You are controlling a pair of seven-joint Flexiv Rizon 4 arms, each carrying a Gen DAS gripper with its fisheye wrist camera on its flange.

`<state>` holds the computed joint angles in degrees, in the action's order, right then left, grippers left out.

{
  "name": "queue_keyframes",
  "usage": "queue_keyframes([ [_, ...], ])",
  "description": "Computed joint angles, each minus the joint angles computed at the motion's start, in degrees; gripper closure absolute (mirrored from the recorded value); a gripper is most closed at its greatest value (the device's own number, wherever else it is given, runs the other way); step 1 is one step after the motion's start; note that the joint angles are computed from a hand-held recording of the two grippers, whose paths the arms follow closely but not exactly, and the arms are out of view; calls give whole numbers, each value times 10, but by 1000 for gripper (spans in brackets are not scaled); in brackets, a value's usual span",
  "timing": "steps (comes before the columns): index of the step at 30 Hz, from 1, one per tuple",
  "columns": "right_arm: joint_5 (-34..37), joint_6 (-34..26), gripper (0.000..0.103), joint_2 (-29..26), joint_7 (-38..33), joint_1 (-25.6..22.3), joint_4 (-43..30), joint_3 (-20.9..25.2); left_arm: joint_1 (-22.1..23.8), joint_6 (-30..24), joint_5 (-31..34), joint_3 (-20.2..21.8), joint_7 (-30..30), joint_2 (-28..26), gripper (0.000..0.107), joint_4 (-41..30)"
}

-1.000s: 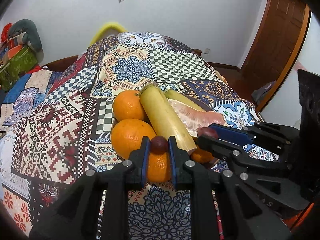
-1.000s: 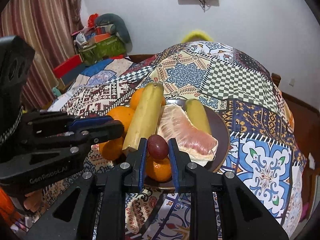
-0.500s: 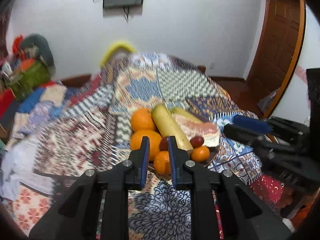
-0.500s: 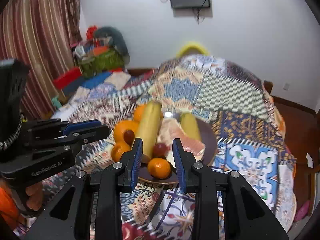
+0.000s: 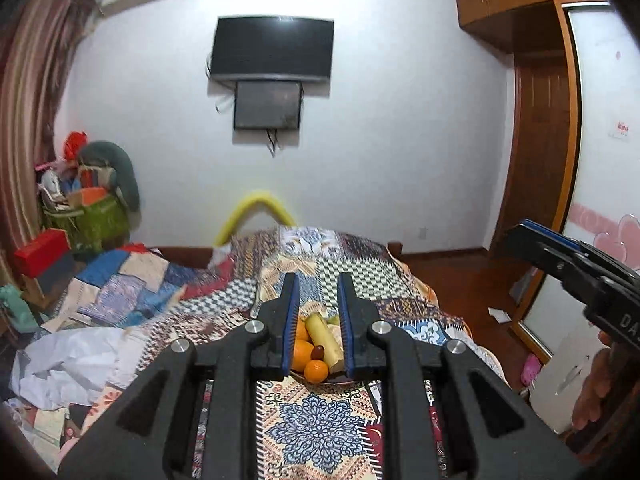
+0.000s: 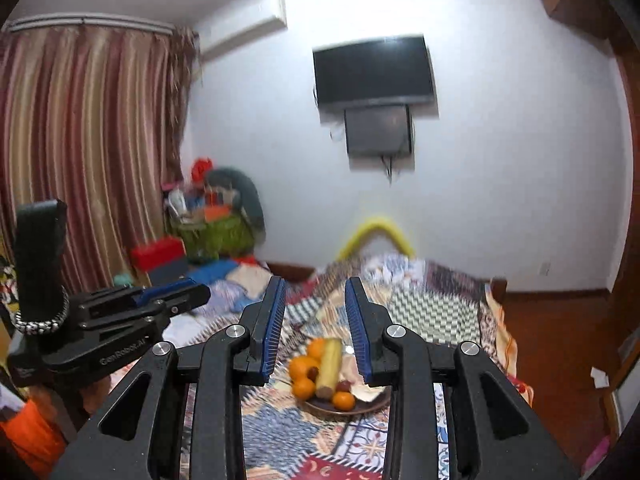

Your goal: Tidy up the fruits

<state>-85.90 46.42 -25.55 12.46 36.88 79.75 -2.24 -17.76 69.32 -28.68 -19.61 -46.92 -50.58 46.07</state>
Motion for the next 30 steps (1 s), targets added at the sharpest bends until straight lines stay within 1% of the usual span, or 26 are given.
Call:
queue_keyframes([
  [1, -9, -11, 75, 4, 6, 8, 3, 0, 10, 19, -7, -14, 13, 18, 86, 33],
  [4, -33, -39, 75, 12, 22, 26, 9, 6, 32, 58, -25, -48, 46, 54, 82, 97],
  [5, -38, -47, 72, 14, 28, 30, 11, 9, 39, 73, -32, -59, 58, 65, 76, 117],
  [6, -43, -53, 66, 16, 35, 31, 15, 11, 46, 87, -37, -71, 69, 73, 68, 133],
  [7, -49, -64, 60, 18, 44, 34, 19, 12, 54, 104, -44, -87, 84, 80, 64, 150],
  [8, -55, -74, 49, 20, 53, 36, 22, 14, 61, 120, -50, -101, 96, 86, 56, 163],
  [9, -60, -78, 41, 18, 57, 35, 20, 14, 69, 136, -54, -116, 107, 91, 51, 176],
  [10, -66, -93, 40, 18, 63, 39, 22, 14, 78, 149, -58, -131, 117, 96, 49, 189],
  [12, -65, -116, 30, 15, 58, 44, 20, 16, 92, 161, -63, -154, 129, 102, 38, 204],
  [13, -64, -124, 27, 13, 57, 45, 19, 16, 97, 166, -64, -162, 132, 104, 36, 210],
  [15, -63, -137, 16, 12, 57, 48, 18, 18, 106, 188, -63, -183, 140, 102, 22, 217],
  [16, -65, -143, 14, 12, 58, 50, 18, 18, 109, 196, -59, -189, 141, 101, 18, 219],
  [18, -66, -150, 6, 12, 58, 52, 17, 19, 124, 207, -50, -214, 143, 103, 10, 232],
  [20, -69, -162, 0, 18, 65, 55, 30, 22, 136, 214, -39, -230, 139, 103, 7, 241],
  [23, -70, -173, 0, 18, 62, 57, 30, 25, 140, 230, -15, -237, 126, 100, 4, 243],
  [27, -65, -185, 0, 20, 60, 60, 31, 28, 155, 228, 12, -251, 107, 98, 4, 250],
  [30, -65, -192, 0, 22, 61, 61, 36, 30, 155, 220, 26, -247, 93, 97, 4, 248],
])
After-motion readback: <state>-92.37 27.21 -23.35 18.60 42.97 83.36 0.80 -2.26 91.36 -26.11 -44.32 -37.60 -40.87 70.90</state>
